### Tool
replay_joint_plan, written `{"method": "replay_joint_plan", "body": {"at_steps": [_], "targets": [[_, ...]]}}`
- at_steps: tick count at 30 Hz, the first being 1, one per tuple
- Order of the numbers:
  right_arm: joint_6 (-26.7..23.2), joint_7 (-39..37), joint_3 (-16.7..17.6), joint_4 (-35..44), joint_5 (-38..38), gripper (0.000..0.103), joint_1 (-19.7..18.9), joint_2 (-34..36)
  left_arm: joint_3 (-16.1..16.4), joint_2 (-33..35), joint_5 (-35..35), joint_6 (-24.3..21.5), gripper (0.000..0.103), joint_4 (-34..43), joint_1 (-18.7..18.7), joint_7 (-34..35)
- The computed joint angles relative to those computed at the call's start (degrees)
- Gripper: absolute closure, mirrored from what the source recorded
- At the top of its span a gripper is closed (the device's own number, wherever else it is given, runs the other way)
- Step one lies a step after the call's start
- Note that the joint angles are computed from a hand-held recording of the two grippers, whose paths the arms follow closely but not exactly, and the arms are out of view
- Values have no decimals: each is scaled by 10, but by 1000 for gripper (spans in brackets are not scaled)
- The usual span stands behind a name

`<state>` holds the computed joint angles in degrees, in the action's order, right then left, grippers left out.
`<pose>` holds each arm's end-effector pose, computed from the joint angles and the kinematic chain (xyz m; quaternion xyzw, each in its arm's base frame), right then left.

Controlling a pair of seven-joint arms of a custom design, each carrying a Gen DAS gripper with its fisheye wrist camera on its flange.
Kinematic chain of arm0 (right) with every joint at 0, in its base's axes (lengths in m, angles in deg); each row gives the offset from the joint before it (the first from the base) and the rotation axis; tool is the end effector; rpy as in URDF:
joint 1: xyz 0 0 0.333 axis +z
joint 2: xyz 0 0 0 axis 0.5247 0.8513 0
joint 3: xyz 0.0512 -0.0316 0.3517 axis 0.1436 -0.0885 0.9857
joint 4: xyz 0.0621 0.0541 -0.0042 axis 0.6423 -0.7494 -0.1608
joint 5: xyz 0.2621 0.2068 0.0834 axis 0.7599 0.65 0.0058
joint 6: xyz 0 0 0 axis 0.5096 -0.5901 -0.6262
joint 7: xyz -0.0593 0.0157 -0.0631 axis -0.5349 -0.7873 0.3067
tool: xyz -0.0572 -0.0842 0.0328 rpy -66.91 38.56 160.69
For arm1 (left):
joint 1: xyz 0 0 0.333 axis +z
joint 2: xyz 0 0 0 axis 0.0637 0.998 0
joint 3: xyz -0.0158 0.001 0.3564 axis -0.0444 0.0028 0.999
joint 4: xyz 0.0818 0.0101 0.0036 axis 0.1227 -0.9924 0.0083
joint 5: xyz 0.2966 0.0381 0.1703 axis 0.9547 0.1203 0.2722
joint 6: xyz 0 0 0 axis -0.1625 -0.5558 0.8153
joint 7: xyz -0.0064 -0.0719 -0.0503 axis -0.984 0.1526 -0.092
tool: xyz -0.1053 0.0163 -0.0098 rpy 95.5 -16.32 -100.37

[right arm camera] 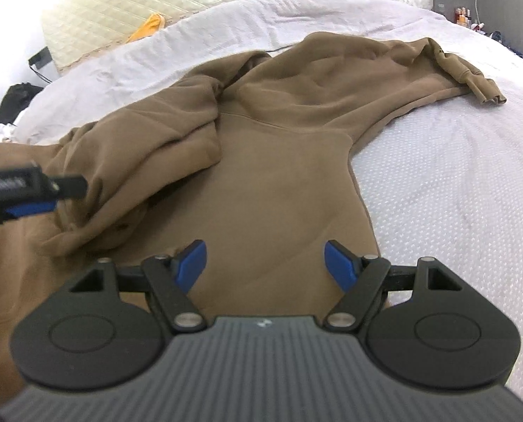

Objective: Fold large clothes

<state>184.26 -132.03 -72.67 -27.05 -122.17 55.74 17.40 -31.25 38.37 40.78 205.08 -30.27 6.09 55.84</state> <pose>0.5211 0.2832 0.3036 -0.5299 0.7617 -0.2374 0.2875 0.6638 -0.1371 0.3524 -0.5953 0.7038 -0.3484 0.1702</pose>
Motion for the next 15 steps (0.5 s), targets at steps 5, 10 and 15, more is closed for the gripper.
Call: {"method": "replay_joint_plan", "body": {"at_steps": [5, 10, 15], "targets": [[-4, -22, -8, 18, 24, 27, 1, 17, 12, 41, 9, -33, 31, 47, -9, 15], [-41, -25, -25, 24, 31, 27, 14, 16, -13, 54, -4, -41, 28, 55, 13, 28], [-69, -45, -35, 38, 18, 27, 2, 7, -24, 52, -14, -27, 28, 45, 21, 39]]}}
